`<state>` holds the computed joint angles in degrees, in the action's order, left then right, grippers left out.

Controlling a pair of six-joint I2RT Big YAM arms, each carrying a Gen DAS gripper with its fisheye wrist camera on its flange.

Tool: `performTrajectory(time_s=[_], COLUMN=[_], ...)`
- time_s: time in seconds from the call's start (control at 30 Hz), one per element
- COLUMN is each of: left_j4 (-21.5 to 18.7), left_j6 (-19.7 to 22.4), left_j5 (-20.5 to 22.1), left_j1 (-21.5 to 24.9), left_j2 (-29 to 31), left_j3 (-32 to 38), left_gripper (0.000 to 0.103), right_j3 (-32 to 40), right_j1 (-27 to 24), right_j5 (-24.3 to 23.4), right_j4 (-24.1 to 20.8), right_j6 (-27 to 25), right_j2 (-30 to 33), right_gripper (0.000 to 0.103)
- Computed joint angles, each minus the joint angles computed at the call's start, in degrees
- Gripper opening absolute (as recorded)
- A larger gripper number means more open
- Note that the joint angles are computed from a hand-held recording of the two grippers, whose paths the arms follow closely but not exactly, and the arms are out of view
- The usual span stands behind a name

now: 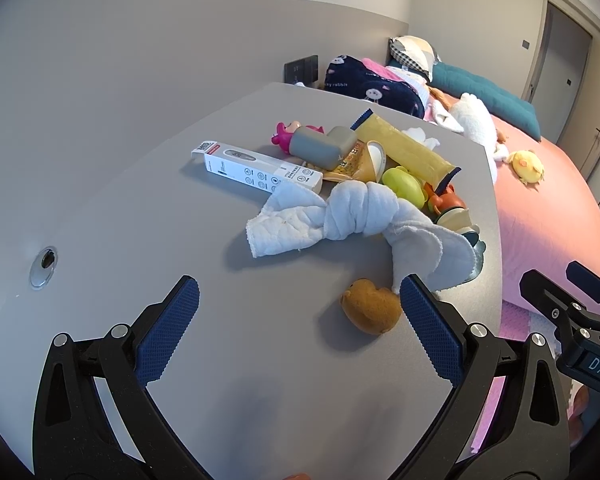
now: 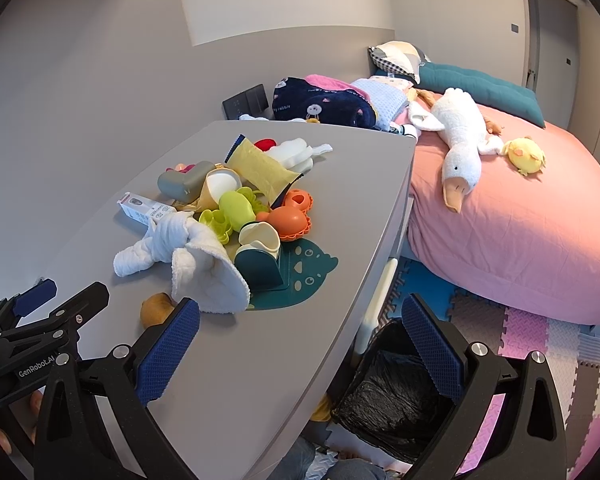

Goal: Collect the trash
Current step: 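Move the left gripper toward the brown sponge on the desk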

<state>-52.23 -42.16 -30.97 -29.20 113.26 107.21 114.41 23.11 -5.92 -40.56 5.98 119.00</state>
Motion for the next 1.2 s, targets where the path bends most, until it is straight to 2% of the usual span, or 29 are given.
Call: performTrajectory(time_s=[0.67, 1.2], left_j4=[0.4, 0.8], left_j6=[-0.1, 0.9], left_j5=[0.2, 2.8], left_j1=[-0.1, 0.1], left_j2=[0.3, 0.1], left_j3=[-0.3, -0.3], left_gripper=[0.097, 0.097], right_j3=[-0.1, -1.7], right_j1=[0.1, -0.2], right_j5=[0.2, 0.2], right_j4=[0.0, 0.7], right_j6=[-0.1, -0.2], right_j2=[0.0, -0.8], right_gripper=[0.101, 0.101])
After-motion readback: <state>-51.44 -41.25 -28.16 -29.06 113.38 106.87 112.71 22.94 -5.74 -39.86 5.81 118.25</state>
